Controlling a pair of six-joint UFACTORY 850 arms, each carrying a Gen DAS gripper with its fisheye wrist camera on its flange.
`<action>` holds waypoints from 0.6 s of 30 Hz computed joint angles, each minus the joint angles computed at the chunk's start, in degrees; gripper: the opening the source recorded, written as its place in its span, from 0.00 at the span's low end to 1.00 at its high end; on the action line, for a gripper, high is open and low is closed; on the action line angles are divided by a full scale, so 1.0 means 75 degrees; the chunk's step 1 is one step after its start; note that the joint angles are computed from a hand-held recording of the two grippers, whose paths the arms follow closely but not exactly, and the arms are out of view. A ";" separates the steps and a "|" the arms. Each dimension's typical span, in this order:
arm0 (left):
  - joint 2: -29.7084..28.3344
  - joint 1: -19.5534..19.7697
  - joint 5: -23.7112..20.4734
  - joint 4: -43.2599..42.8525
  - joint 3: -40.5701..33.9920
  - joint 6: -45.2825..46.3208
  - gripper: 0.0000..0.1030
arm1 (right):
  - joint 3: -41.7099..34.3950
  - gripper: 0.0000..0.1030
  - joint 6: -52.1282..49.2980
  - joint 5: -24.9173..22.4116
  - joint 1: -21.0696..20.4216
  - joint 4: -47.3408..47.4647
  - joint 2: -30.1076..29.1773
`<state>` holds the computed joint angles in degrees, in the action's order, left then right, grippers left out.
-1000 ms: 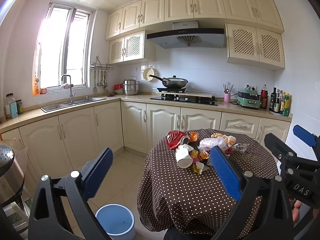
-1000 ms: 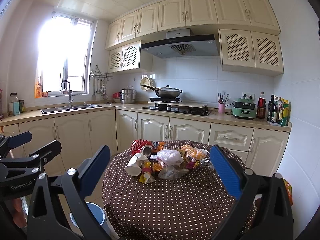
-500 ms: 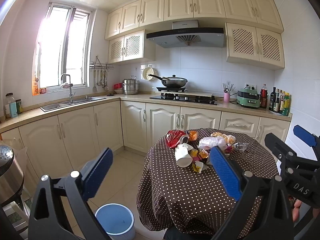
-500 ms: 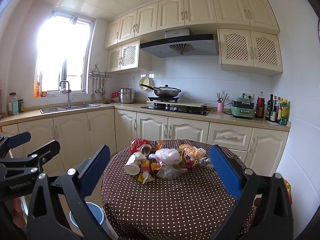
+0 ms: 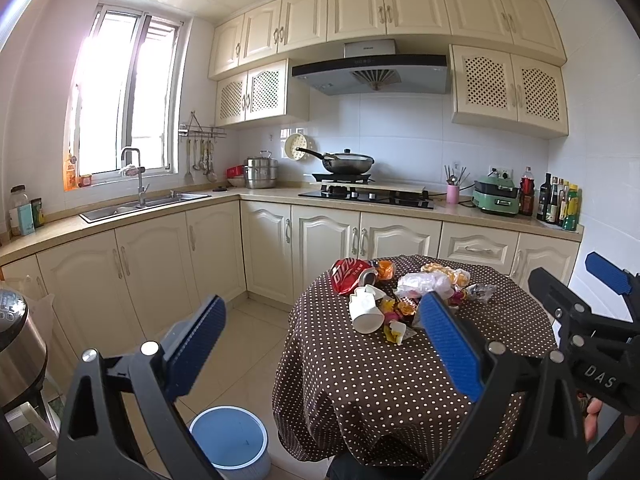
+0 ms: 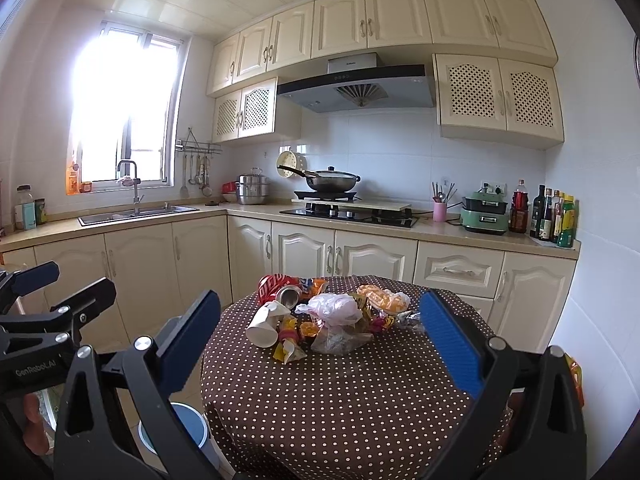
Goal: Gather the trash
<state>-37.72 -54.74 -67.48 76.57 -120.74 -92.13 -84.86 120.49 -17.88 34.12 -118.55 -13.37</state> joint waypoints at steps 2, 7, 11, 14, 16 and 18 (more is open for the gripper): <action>0.0012 -0.0002 0.0000 -0.0013 0.0022 -0.0010 0.93 | 0.0019 0.94 0.0074 -0.0029 0.0009 -0.0066 -0.0003; 0.0052 -0.0005 -0.0016 -0.0010 0.0089 -0.0040 0.93 | -0.0025 0.94 0.0095 -0.0023 0.0012 -0.0075 -0.0037; 0.0078 0.0025 -0.0008 -0.0024 0.0128 -0.0045 0.93 | -0.0102 0.94 -0.0172 0.0001 0.0042 0.0155 -0.0092; 0.0099 0.0027 -0.0002 -0.0022 0.0169 -0.0068 0.93 | -0.0124 0.94 -0.0223 0.0025 0.0062 0.0191 -0.0113; 0.0122 0.0035 -0.0001 -0.0027 0.0212 -0.0107 0.93 | -0.0125 0.94 -0.0214 0.0041 0.0060 0.0182 -0.0118; 0.0159 0.0042 0.0002 -0.0021 0.0274 -0.0149 0.93 | -0.0127 0.94 -0.0215 0.0035 0.0064 0.0182 -0.0122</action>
<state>-36.53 -54.43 -67.47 76.41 -118.68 -93.25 -85.81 118.88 -17.62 34.60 -117.18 -14.29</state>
